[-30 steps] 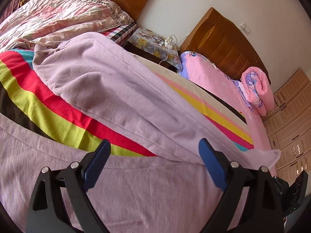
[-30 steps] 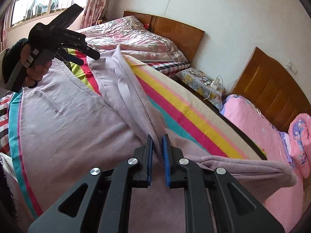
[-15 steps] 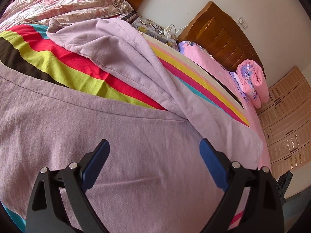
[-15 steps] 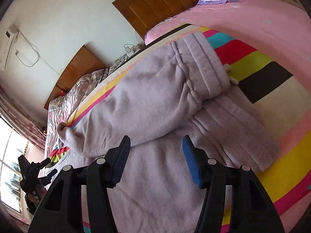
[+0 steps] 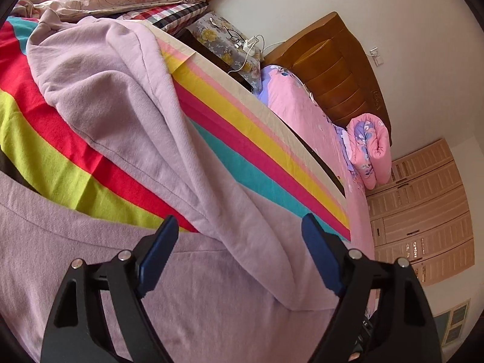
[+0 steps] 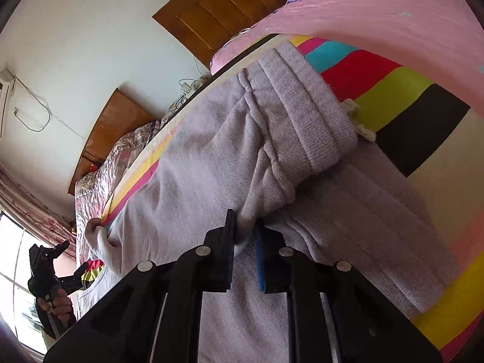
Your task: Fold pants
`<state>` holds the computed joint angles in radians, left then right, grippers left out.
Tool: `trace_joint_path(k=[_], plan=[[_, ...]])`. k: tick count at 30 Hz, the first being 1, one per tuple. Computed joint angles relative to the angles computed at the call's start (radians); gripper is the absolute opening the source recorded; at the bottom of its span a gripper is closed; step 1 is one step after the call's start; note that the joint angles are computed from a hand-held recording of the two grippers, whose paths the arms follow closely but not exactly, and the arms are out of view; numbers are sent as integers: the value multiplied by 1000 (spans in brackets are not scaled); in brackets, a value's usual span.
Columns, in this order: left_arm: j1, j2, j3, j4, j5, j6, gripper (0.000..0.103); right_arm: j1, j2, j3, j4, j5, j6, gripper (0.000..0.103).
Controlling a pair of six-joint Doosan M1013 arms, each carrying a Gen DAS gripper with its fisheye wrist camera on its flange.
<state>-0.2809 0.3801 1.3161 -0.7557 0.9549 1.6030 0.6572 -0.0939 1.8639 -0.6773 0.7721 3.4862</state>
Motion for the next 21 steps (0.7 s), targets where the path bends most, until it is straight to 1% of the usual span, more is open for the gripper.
trace_joint_path(k=[1,2,4,6,8,12,13,15,16,18,20,21], plan=[[-8,18,-33,51,8,-45,80,-1,-3,3,-1,-7,3,13],[-16,34,-64,100,17,-89,75,-1,-6,8,-3,-15,10,13],[-24,67,-112,148,47,-135,64,-8,-9,16,0,-31,9,13],[-35,94,-157,211,80,-166,25,-11,-12,19,3,-39,12,13],[-48,100,-180,298,79,-178,4,-18,-13,12,9,-39,-12,13],[-38,101,-213,316,102,-149,3,-37,-22,-14,-9,-48,-61,13],[-36,95,-213,315,96,-137,3,-39,-23,-22,-19,-45,-66,13],[-27,64,-186,288,56,-94,2,-44,-31,-34,-38,-51,-68,12],[-23,43,-168,283,34,-80,2,-44,-37,-37,-52,-58,-59,12],[-8,-26,-99,237,-23,-30,2,-29,-57,-39,-82,-65,-47,12],[12,-117,8,166,-78,58,2,7,-80,-36,-110,-42,-43,12],[18,-163,65,149,-103,95,2,29,-93,-28,-120,-27,-34,12]])
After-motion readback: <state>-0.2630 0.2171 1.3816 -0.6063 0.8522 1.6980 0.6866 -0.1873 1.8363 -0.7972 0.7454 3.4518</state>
